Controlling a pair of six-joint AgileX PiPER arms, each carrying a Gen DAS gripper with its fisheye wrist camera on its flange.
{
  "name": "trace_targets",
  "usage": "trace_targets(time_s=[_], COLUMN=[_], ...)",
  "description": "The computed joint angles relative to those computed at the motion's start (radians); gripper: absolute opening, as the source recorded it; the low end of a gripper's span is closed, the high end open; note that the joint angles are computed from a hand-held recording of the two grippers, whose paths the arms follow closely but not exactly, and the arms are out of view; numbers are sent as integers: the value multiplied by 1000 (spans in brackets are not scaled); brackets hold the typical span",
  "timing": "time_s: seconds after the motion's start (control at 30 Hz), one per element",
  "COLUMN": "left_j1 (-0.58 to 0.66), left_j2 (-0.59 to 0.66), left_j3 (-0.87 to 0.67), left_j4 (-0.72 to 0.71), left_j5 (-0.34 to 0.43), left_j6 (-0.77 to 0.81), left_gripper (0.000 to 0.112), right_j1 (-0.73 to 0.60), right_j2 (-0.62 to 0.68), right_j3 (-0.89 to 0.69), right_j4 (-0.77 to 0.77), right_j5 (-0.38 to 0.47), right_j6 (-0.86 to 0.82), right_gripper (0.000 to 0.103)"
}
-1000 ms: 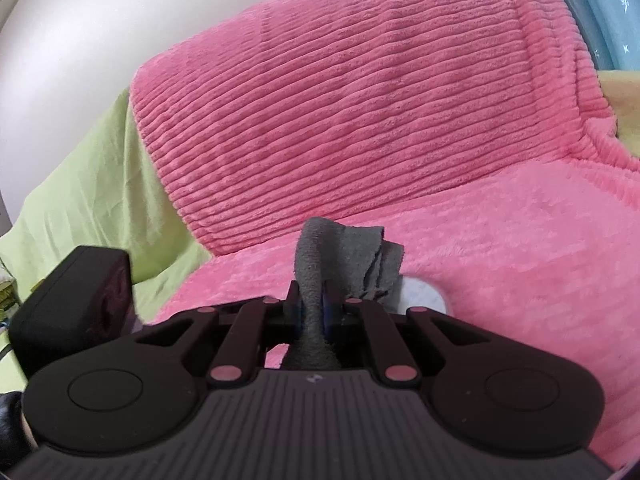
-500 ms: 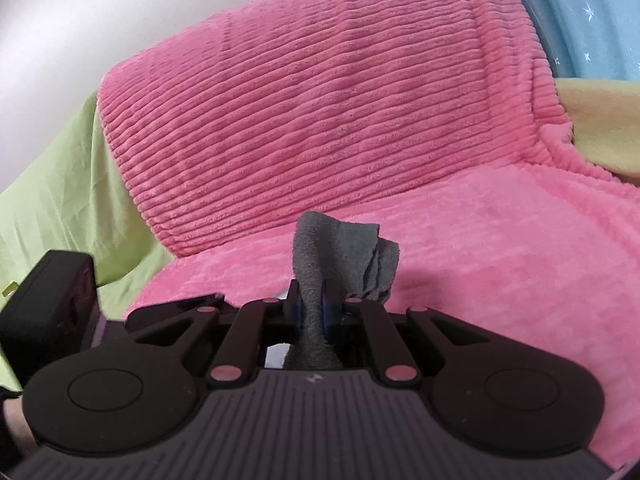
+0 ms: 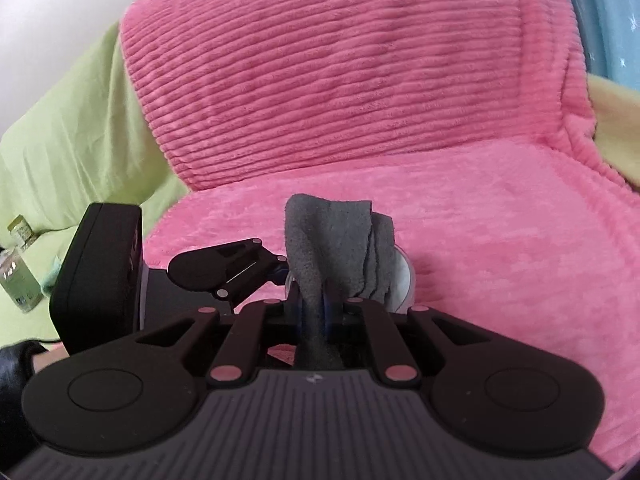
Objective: Clean container
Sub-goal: 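Wipe the white lid with the cloth in the right tool while the left tool holds the jar, then lower the jar onto the blanket with the left tool while the right tool lays the cloth down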
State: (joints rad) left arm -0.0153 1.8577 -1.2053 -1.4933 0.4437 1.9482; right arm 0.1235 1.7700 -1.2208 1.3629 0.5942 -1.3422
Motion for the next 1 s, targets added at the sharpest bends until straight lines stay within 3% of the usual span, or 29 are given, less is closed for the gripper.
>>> trace_targets(time_s=[0.07,0.2,0.27,0.4,0.63,0.77,1.0], left_j1=[1,-16,11,19,-3,-5,55], left_j2=[0,-20,-5,5,-27,-39,-44], left_j3=[-1,34,17,-7,38,56,48], left_j4=[4,-37,-22,30,-8,-40,-212], left_j5=[2,-18,13,29,9,9,7], left_j6=[-2,33,36,-43,21,30,76], left_gripper=[85,85,85,85,85,85,85], right_j1=[8,40,75,84,35,24,26], right_j2=[1,21,32,46,-20,-48,-37], right_j3=[-29,-162,-204,-205,-124,-79,-37], right_j4=[-92,-419,-560,-529,-485,-594,-955], right_j5=[0,23,-16,-48,26,-82,-321], right_j6=[99,381,504,513,418,531,814], right_gripper=[7,6,6,8,7,7,7])
